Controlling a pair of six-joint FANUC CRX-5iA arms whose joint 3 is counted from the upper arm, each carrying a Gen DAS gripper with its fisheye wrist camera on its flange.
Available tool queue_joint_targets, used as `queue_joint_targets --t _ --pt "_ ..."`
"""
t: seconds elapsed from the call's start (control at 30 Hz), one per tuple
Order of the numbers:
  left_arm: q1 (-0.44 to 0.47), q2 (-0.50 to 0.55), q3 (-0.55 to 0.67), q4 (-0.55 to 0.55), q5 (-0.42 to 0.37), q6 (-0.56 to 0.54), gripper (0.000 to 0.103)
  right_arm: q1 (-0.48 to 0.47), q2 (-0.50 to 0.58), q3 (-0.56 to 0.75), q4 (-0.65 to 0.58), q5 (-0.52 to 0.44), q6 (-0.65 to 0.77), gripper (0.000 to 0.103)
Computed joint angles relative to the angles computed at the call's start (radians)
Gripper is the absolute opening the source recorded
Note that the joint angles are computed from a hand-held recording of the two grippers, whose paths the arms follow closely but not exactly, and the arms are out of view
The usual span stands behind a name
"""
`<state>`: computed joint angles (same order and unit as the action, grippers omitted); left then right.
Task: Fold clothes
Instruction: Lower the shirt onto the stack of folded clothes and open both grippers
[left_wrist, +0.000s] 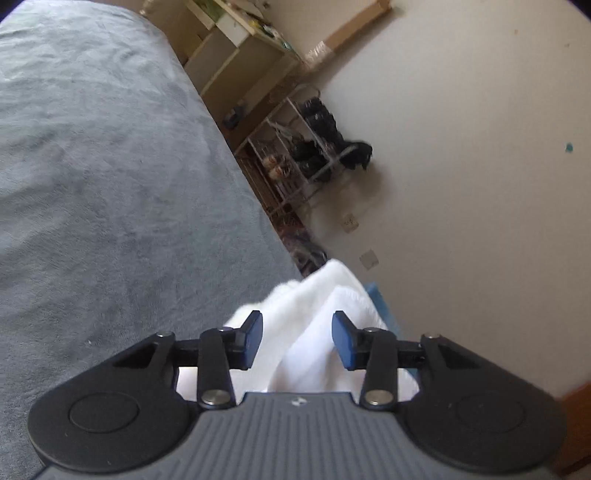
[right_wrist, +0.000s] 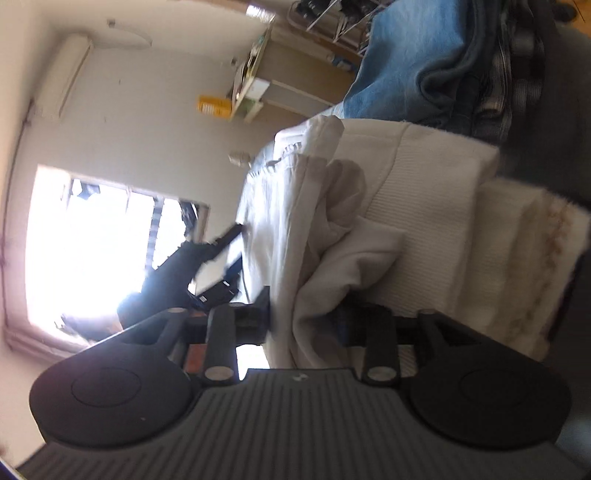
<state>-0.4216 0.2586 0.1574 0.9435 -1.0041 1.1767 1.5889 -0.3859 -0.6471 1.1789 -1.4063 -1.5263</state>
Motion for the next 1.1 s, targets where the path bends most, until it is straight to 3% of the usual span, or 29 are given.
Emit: queue_joint_targets --t 0.1,0.23,0.3,0.4,0.47,0.53,0.67,0.8,0.93,1.1 --pt "0.0 -0.103 -0.078 -0.005 0.082 -0.081 0.043 0.069 -0.018 0.09 -0.096 -0.104 0.246 0.047" --pt "-0.05 -0.192 -0.122 -0.092 0.072 -0.163 0.042 0.034 0.026 0.187 -0.053 -0.177 0.67 0.044" --pt "-0.096 -0.218 -0.13 -0.194 0.059 -0.16 0.042 -0.053 0.058 0.203 0.004 -0.126 0.896 0.039" --pt "-0.159 -0.235 -0.137 -0.341 0.067 -0.124 0.042 -0.227 0.052 0.173 0.052 0.048 1.151 0.034" --pt "-0.195 -0.239 -0.141 -0.441 0.092 -0.084 0.042 -0.332 0.05 0.171 -0.01 0.175 1.297 0.028" --pt "-0.209 -0.245 -0.16 -0.463 0.121 -0.075 0.043 -0.424 0.06 0.191 -0.121 0.275 1.45 0.022" --pt "-0.198 -0.246 -0.139 -0.464 0.102 -0.059 0.041 -0.495 0.077 0.242 -0.315 0.319 1.592 0.017" --pt "-0.18 -0.257 -0.156 -0.379 0.154 -0.094 0.047 -0.417 0.072 0.29 -0.25 0.223 1.576 0.018" --pt "-0.188 -0.168 -0.057 -0.445 0.152 0.03 0.047 -0.343 0.039 0.279 -0.183 0.184 1.563 0.018" --pt "-0.206 -0.082 0.064 -0.565 0.102 0.194 0.044 -0.298 0.032 0.281 -0.295 0.131 1.585 0.018"
